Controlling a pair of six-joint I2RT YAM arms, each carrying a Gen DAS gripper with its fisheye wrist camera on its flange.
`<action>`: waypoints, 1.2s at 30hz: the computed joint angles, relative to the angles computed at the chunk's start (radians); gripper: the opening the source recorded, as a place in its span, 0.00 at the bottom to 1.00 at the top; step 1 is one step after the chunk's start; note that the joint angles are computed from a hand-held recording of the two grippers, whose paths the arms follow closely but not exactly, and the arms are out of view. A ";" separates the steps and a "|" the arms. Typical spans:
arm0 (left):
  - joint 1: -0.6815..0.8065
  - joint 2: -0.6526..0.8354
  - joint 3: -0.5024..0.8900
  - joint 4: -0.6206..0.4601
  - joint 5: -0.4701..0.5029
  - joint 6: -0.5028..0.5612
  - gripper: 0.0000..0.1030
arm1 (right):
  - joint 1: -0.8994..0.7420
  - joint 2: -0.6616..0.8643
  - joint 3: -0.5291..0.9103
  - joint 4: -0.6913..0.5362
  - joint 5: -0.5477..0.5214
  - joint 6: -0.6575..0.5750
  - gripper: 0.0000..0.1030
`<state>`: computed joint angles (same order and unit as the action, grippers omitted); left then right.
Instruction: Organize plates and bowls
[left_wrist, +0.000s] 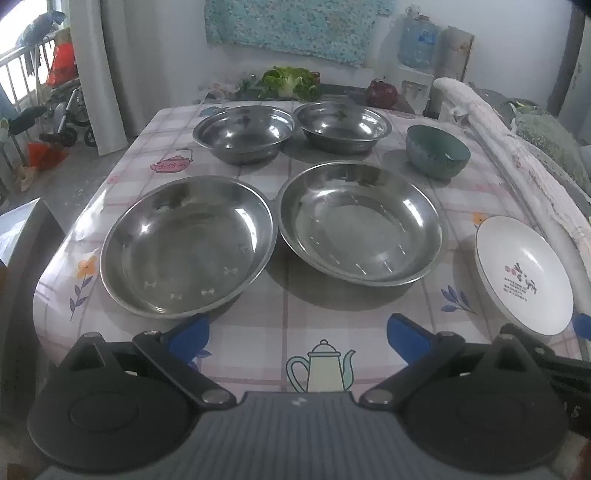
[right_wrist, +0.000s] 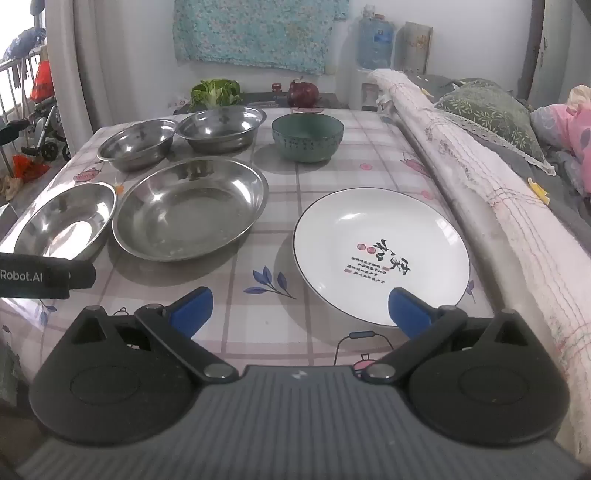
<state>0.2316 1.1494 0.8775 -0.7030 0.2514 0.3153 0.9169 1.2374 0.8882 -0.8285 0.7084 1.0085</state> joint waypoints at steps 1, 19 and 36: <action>0.001 0.001 0.001 0.000 0.004 0.001 1.00 | 0.002 0.003 0.002 0.000 0.008 -0.002 0.99; -0.030 -0.040 -0.026 -0.014 0.010 0.021 1.00 | -0.025 -0.017 -0.014 0.000 -0.026 -0.026 0.99; -0.037 -0.045 -0.026 -0.036 0.024 0.040 1.00 | -0.049 -0.019 -0.020 0.005 -0.050 -0.045 0.99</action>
<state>0.1946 1.1043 0.8510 -0.7388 0.2749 0.3552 0.8682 1.2186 0.8677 -0.8239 0.6584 0.9640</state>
